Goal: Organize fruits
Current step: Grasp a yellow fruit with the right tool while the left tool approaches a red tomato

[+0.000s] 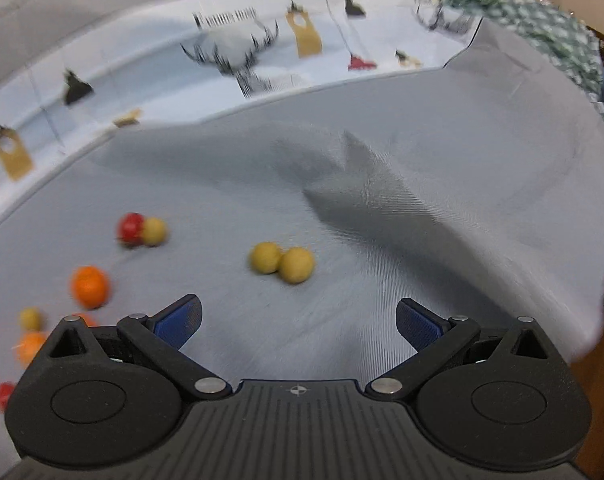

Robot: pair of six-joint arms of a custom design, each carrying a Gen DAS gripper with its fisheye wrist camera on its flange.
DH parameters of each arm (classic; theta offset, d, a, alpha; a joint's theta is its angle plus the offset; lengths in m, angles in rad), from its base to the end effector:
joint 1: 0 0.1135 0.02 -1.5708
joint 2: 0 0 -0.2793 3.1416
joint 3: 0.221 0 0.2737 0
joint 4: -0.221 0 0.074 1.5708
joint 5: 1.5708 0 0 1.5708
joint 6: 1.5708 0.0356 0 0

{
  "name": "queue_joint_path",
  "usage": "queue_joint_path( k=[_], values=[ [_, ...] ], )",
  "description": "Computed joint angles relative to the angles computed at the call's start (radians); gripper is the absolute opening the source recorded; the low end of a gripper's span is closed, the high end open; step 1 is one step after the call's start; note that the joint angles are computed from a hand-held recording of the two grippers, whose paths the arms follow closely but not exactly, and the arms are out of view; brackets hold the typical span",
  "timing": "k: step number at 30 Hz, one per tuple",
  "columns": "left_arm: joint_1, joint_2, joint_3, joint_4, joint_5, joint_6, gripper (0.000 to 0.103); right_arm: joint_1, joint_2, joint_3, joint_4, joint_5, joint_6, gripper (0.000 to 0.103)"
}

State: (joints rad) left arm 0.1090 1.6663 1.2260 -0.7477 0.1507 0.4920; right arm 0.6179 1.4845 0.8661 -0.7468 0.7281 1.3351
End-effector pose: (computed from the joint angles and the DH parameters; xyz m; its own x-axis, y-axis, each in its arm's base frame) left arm 0.3530 0.0333 0.2307 -0.8372 0.3782 -0.3950 0.3899 0.9193 0.0537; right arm 0.2328 0.1364 0.1874 -0.4991 0.5357 -0.6811 0.7008 0.7119 0.0464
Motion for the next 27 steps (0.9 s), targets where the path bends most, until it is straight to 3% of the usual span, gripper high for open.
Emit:
queue_joint_path(
  k=[5, 7, 8, 9, 10, 11, 12, 17, 19, 23, 27],
  values=[
    [-0.075, 0.114, 0.023, 0.082, -0.056, -0.019, 0.103, -0.138, 0.088, -0.041, 0.171, -0.06, -0.148, 0.102],
    [-0.089, 0.143, 0.026, 0.107, -0.062, -0.017, 0.1, -0.141, 0.095, -0.067, 0.231, -0.025, -0.184, 0.1],
    [-0.09, 0.143, 0.024, 0.112, -0.061, -0.012, 0.088, -0.133, 0.089, -0.077, 0.25, -0.01, -0.202, 0.095],
    [-0.094, 0.144, 0.027, 0.11, -0.063, -0.008, 0.064, -0.119, 0.079, -0.087, 0.271, 0.007, -0.22, 0.078],
    [-0.09, 0.146, 0.035, 0.094, -0.039, -0.001, 0.054, -0.103, 0.068, -0.091, 0.275, 0.021, -0.232, 0.048],
    [-0.08, 0.145, 0.042, 0.074, -0.001, -0.002, 0.037, -0.106, 0.061, -0.093, 0.283, 0.015, -0.255, 0.035],
    [-0.077, 0.141, 0.04, 0.073, 0.012, -0.004, 0.026, -0.103, 0.06, -0.083, 0.26, 0.01, -0.246, 0.029],
    [-0.059, 0.058, -0.021, 0.093, 0.027, 0.036, 0.023, -0.073, 0.01, -0.048, 0.136, 0.033, -0.106, 0.029],
    [-0.035, 0.017, -0.028, 0.066, 0.049, 0.061, 0.008, -0.032, -0.027, -0.028, 0.077, 0.054, -0.053, 0.029],
    [0.034, -0.074, -0.035, -0.003, 0.091, 0.115, 0.007, 0.127, -0.054, 0.052, -0.063, 0.124, 0.071, 0.029],
    [0.105, -0.109, -0.046, -0.021, 0.124, 0.156, 0.007, 0.218, -0.018, 0.128, -0.095, 0.123, 0.075, 0.029]
  ],
)
